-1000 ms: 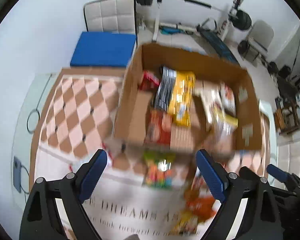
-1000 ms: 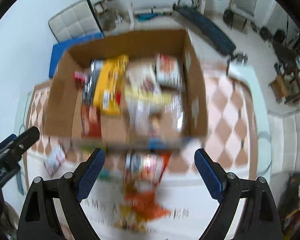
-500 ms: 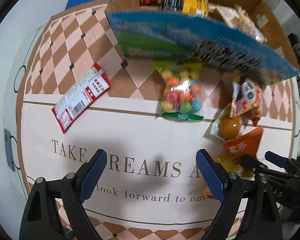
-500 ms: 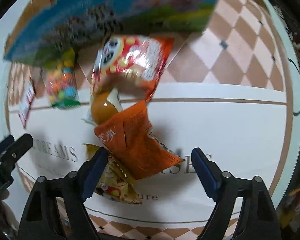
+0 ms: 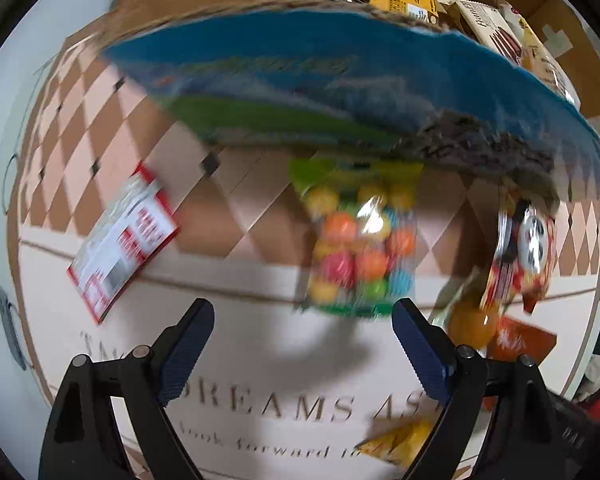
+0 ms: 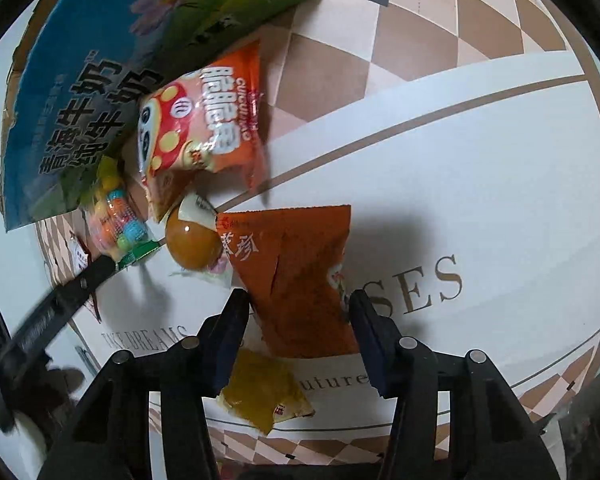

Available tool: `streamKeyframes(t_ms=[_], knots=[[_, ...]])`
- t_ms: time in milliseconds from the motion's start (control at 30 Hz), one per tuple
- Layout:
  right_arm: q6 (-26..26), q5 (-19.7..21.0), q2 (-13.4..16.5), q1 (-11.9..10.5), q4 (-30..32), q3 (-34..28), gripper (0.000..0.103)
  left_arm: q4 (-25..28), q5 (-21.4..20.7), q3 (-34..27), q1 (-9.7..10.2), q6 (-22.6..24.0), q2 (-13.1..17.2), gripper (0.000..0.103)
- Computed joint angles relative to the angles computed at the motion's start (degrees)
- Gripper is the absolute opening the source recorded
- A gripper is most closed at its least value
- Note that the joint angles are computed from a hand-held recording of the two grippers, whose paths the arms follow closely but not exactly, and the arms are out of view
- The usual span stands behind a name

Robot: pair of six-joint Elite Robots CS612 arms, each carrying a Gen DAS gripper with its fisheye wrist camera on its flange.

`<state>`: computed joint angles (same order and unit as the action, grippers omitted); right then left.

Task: Organize snacks
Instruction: 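Grasp the green gumball bag with the left tool while the right grasps the orange packet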

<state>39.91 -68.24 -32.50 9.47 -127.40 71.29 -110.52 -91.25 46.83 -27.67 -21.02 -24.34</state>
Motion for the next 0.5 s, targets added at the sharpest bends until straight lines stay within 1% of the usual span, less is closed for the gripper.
streamKeyframes(t_ms=[167, 300, 333, 367, 433, 467, 500], knots=[[-0.4, -0.6, 0.5, -0.2, 0.7, -0.7, 0.057, 4.8, -1.6, -7.5, 0.05, 1.0, 4.2, 0.091], [-2.2, -2.0, 1.9, 0.2, 4.1, -3.8, 0.057, 7.6, -2.1, -12.2, -0.01, 1.6, 6.9, 0.091], [-2.6, -2.1, 2.4, 0.3, 5.1, -4.9, 0.057, 9.1, -2.9, -13.5, 0.04, 2.2, 7.6, 0.088], [-2.9, -2.4, 2.7, 0.4, 5.9, -5.4, 0.057, 8.5, -2.7, -13.2, 0.01, 2.0, 7.5, 0.072], [-3.4, -3.7, 3.3, 0.9, 7.2, -6.6, 0.057, 7.4, -2.3, -12.6, 0.07, 2.5, 7.2, 0.061], [-3.6, -4.2, 3.2, 1.0, 7.3, -6.6, 0.054, 6.6, -2.0, -11.6, -0.02, 3.1, 6.6, 0.051], [-3.7, -4.6, 3.1, 1.1, 6.9, -6.4, 0.051, 6.2, -1.4, -10.5, -0.10, 3.5, 6.0, 0.050]])
